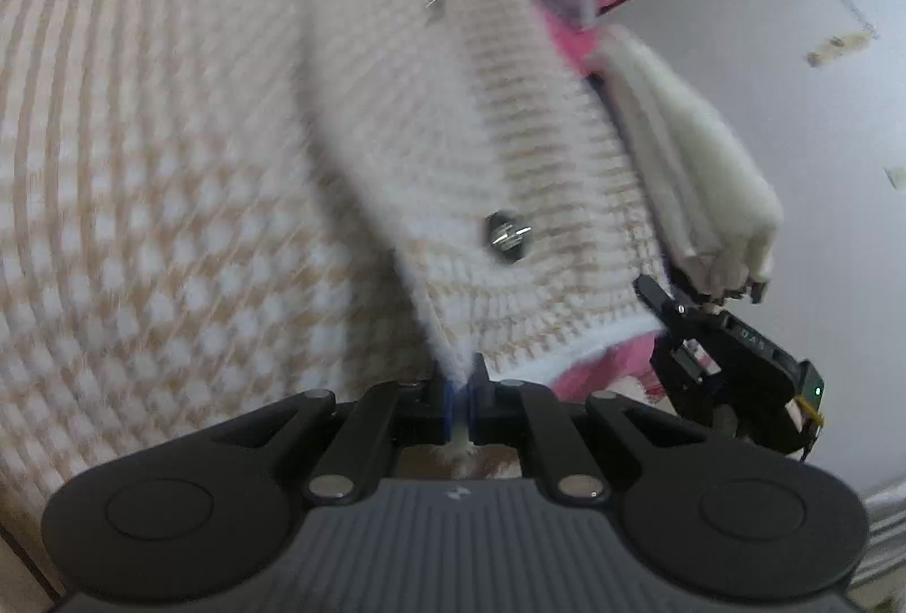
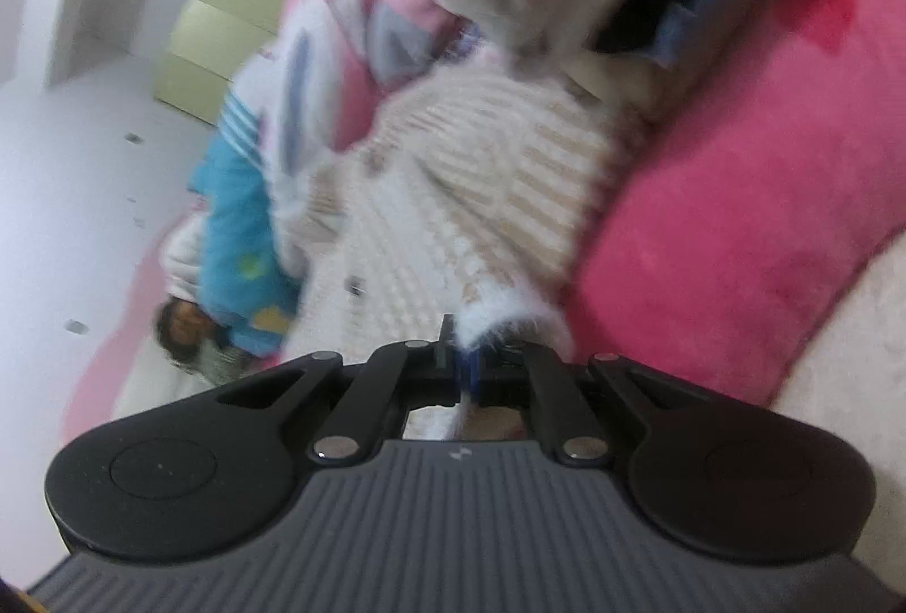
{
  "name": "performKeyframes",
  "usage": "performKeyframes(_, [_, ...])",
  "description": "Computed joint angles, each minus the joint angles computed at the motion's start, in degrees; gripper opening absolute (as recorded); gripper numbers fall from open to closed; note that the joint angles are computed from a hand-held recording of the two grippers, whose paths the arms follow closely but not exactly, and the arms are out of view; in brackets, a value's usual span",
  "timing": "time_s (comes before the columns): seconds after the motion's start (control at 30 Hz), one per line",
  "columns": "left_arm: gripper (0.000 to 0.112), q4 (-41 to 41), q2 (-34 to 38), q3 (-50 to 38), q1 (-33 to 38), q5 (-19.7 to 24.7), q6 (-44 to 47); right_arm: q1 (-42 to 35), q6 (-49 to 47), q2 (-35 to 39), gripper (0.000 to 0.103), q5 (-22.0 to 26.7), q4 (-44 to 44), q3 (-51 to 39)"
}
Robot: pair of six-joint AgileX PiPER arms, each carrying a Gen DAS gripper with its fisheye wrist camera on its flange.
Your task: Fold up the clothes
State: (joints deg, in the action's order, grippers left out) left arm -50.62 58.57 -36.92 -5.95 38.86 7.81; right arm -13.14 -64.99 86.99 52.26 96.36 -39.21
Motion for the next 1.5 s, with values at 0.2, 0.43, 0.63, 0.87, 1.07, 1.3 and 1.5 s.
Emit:
performKeyframes(0.2, [0.006,-0.3,-1.8,0.7,1.4,0.2,2.9,0.7,-0.9,-2.2,0.002,-1.8,-2.1,-1.8])
performKeyframes(0.43, [0.04,-8.2,-3.3,6.7,17.4,14.3,14.6,-2.5,9.3,-4.4,0.026,-2.7,-16.3,-0.1])
performKeyframes(0.63, [0.049,-11.9,-6.5,1.6,35.8,27.8,27.0,-8.8,13.2,-16.2,0.041,-0.6,-25.8,-2.5])
performKeyframes(0.87, [0.048,-12.0,4.5,-2.2,11.1,3.7,26.9,2.1,26.7,-6.4,0.043,-16.4,-24.7,-8.6])
performKeyframes(1.07, [0.041,-16.4,10.8,-1.4,9.1,0.5,32.9,3.4,20.9,3.4,0.042,-19.4,-10.9,-9.2])
performKeyframes(1.3, [0.034,-20.7,11.9,0.0,13.3,4.3,35.8,9.7,14.0,4.6,0.008,-24.4,-6.7,-12.6])
performKeyframes(1.5, [0.034,-19.1,11.5,0.2,11.2,2.0,34.6,18.6,15.7,-2.3,0.008,-36.2,-22.3,-20.6])
